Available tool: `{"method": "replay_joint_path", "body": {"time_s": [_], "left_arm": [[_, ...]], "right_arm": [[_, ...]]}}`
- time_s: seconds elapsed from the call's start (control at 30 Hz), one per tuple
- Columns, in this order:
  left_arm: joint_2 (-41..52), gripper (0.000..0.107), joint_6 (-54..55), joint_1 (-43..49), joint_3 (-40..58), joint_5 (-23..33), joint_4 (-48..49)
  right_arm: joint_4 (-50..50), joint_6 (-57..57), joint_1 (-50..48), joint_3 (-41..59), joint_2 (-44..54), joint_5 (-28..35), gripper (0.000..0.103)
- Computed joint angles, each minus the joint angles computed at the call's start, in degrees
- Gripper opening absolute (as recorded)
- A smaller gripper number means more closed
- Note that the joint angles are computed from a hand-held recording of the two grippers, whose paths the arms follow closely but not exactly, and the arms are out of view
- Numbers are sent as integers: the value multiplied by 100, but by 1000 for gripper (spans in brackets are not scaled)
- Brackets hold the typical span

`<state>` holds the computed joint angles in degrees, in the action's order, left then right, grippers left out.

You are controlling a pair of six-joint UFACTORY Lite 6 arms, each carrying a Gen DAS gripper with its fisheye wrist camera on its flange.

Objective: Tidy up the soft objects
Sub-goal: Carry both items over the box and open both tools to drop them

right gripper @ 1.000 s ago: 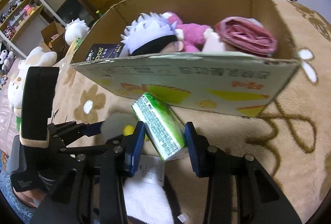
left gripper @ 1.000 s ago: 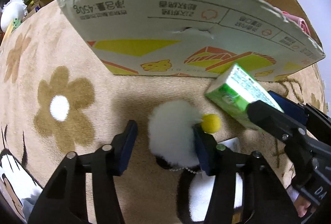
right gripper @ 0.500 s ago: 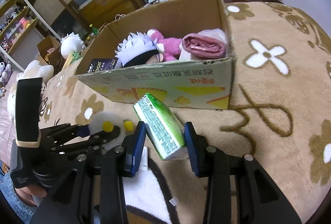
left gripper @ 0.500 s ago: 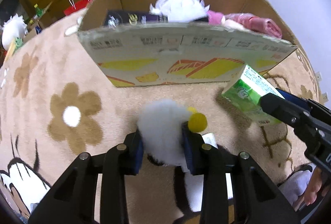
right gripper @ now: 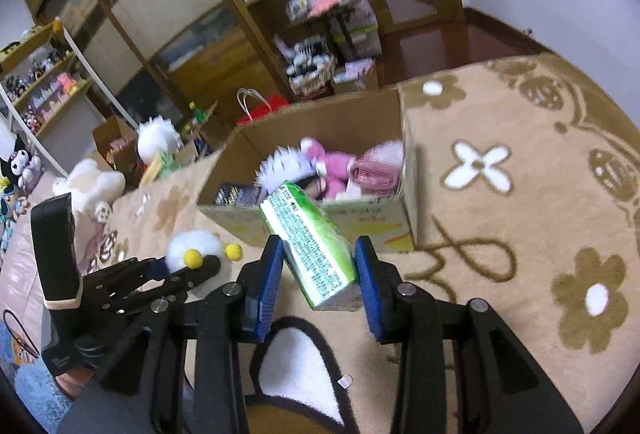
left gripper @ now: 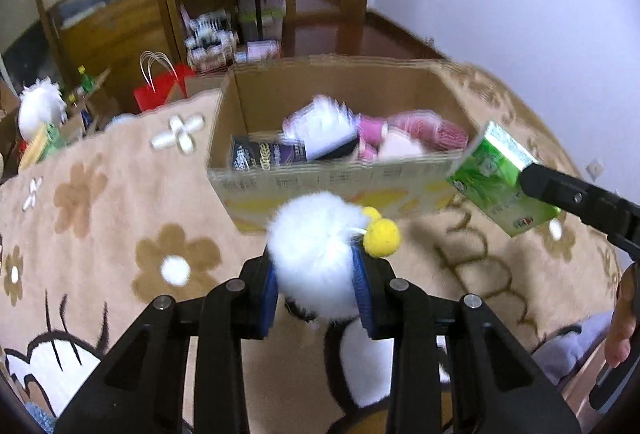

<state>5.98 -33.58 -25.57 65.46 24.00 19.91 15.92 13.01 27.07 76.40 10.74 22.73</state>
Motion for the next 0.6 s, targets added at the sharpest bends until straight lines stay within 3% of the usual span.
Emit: {"method": "replay_joint_path", "body": {"time_s": [0.17, 0.33, 0.6], "left_arm": [[-503, 31, -1621, -59, -123, -242, 1812], [-562, 31, -2257, 73, 137, -355, 2573], [18, 31, -3172, 0, 715, -253, 3833]], "right_arm": [[-229, 252, 6, -110, -414, -330, 38], [-723, 644, 110, 131, -372, -538, 38], [-523, 294, 46, 854, 208, -377, 38]]}}
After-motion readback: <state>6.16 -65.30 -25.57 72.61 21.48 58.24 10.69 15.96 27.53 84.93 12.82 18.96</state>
